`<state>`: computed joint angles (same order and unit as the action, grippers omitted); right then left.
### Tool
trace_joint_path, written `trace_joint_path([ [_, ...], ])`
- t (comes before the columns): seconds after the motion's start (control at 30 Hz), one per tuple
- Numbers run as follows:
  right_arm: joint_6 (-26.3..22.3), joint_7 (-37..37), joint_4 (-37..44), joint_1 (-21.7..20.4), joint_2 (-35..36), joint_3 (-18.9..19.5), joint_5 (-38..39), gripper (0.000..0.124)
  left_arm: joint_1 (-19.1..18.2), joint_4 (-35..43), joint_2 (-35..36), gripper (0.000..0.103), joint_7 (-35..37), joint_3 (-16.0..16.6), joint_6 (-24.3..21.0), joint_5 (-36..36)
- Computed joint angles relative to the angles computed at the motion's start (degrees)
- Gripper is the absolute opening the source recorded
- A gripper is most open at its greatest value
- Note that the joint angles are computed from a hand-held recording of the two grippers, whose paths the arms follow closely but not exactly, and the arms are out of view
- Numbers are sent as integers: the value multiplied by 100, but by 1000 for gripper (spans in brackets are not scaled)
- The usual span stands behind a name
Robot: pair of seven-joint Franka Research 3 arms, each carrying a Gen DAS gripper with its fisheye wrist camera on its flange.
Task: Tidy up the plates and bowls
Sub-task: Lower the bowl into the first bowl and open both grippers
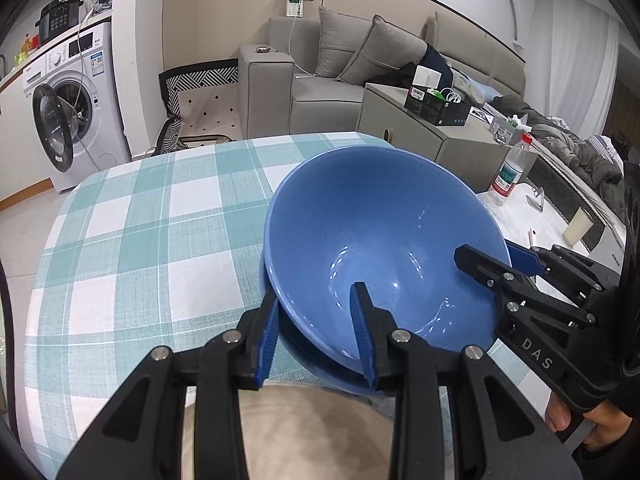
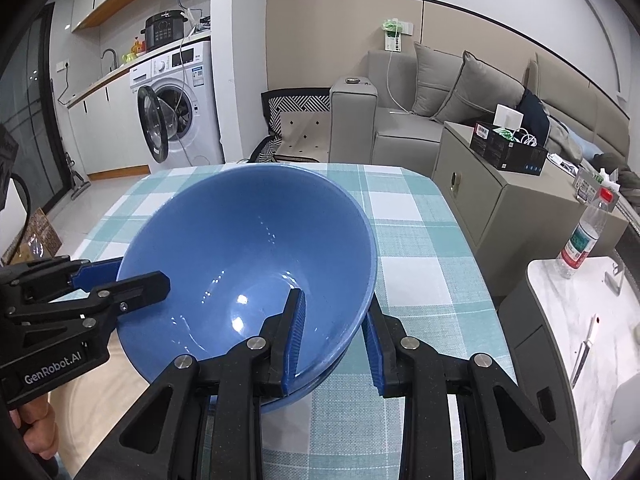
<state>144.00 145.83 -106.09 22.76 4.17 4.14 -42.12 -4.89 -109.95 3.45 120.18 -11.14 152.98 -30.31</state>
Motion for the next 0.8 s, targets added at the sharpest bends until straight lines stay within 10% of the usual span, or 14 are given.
trace_joint_path([
  [0.8, -92, -126, 24, 87, 62, -3, -218, 31, -23, -146, -60, 35, -393, 52, 50, 709],
])
